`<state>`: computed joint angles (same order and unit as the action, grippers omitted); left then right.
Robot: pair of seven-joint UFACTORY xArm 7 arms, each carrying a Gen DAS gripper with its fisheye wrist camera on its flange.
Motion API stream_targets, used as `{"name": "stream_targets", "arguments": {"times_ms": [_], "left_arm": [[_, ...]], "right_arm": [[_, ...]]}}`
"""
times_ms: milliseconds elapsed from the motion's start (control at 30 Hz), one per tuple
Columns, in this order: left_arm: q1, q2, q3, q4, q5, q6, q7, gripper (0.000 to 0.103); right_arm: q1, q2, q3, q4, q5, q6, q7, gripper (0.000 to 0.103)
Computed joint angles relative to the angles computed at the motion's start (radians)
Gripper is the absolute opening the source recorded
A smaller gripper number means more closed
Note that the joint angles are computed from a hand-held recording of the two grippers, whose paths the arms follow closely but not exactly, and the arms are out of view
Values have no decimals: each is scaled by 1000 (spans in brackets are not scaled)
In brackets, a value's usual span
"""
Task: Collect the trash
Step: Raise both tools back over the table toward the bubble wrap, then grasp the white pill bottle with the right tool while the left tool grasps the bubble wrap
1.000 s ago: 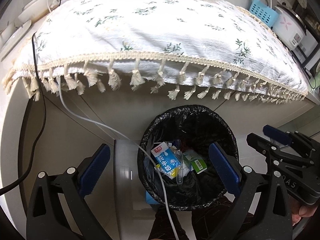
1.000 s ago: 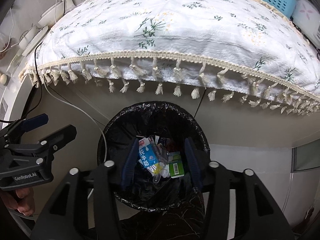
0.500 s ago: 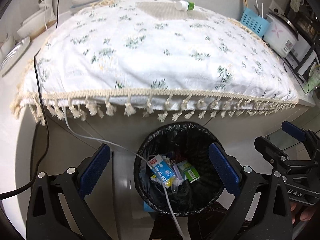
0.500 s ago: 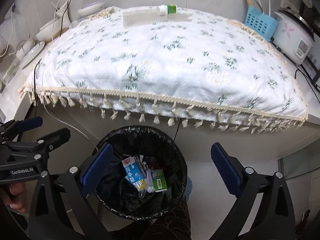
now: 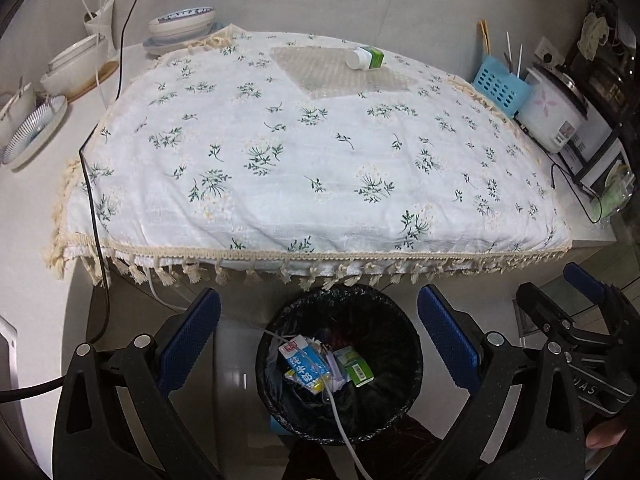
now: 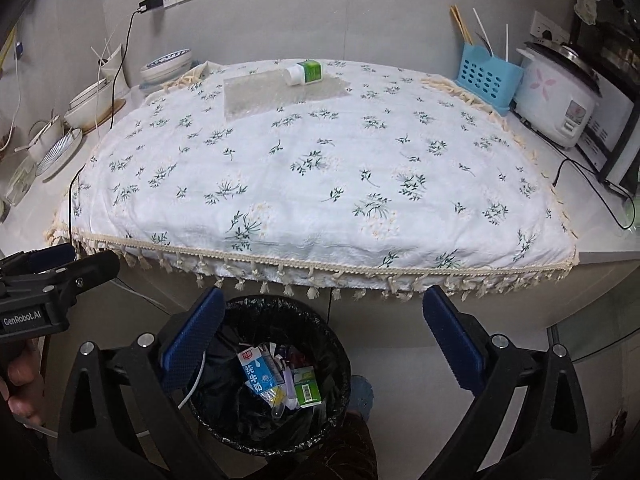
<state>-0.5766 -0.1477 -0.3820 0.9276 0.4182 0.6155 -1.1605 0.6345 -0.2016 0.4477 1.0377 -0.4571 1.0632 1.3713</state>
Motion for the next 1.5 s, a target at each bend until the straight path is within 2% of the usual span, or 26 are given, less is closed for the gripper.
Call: {"name": "stream_targets", "arguments": {"times_ms": [133,733,1200,1500], "left_arm": [[9,18,5,39,11,-1,-8,97],[-13,190,89,320,72,128,10,96],[-47,390,191,591,65,187,102,96],[-53,530,250,745,7,214,175,96]], "right_arm": [[-18,-23,-10,0,-18,8,-17,95],[-149,10,-94,57,-58,-144,-249,95],[-211,128,-181,156,-38,-279,-410,95],[-208,310,-248,283,19,-363,-566,95]]}}
